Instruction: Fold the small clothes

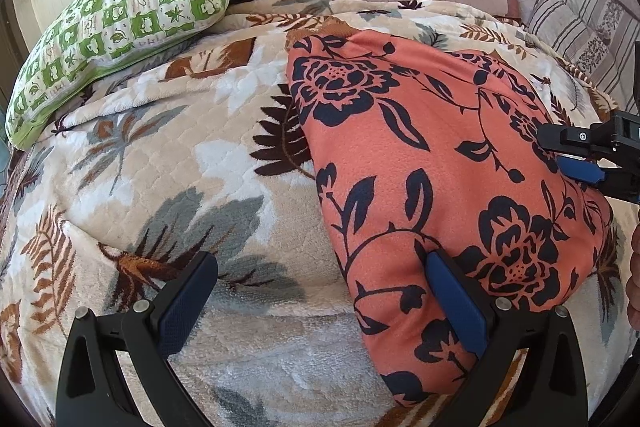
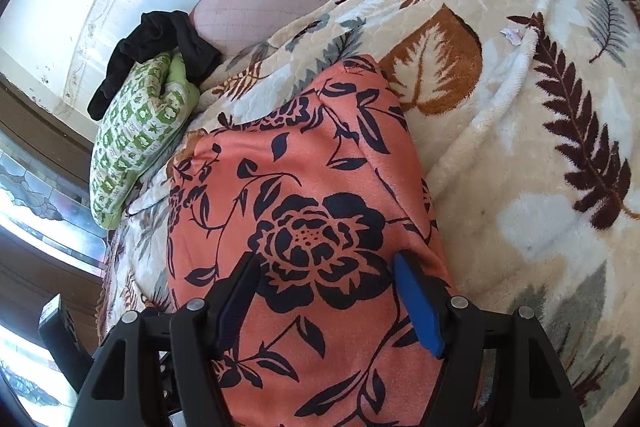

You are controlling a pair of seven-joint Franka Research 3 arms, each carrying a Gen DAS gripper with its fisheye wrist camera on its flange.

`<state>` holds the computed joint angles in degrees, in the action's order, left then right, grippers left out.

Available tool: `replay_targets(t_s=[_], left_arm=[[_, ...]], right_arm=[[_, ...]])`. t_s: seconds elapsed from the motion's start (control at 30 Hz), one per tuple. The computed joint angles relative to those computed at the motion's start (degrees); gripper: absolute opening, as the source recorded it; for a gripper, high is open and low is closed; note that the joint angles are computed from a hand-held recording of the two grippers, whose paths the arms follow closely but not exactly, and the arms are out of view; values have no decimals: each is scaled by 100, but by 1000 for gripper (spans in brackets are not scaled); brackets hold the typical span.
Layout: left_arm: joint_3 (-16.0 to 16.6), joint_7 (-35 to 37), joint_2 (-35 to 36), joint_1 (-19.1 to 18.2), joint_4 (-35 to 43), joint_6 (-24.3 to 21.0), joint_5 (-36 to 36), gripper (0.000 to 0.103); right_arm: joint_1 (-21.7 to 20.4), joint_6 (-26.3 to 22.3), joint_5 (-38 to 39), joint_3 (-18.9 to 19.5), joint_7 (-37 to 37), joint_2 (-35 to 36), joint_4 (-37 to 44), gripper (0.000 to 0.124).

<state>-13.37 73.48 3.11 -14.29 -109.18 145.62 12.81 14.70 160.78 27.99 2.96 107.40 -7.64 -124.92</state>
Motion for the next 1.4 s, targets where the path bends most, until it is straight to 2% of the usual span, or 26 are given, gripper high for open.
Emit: replay_targets(t_s=[0.13, 0.37, 0.67, 0.77, 0.9, 1.03, 1.23, 1.4], left_arm=[[0, 38, -5, 7, -3, 12, -84, 103], [1, -87, -36, -33, -4, 50, 275, 103], [1, -133, -68, -48, -1, 133, 521, 103], [5, 124, -86, 1, -7, 234, 109, 103], [18, 615, -95, 103, -14, 335, -853, 103], [25, 934, -7, 174, 126, 164, -1465, 103], [-14, 1387, 40, 231, 179, 207, -2013, 103], [-118, 2322, 147, 287, 336, -36, -3121, 103]], right_arm=[[19, 14, 102, -26, -67, -57, -41, 73], [214, 221, 1279, -236, -892, -247, -196, 73], [41, 446, 1052, -190, -552, -466, -426, 73], [27, 412, 1064, -235, -536, -495, -450, 73], [25, 339, 1148, -307, -591, -524, -481, 73], [16, 298, 1310, -379, -674, -588, -565, 73], [79, 138, 1844, -530, -1155, -602, -590, 73], [171, -34, 2631, -660, -1877, -520, -521, 74]])
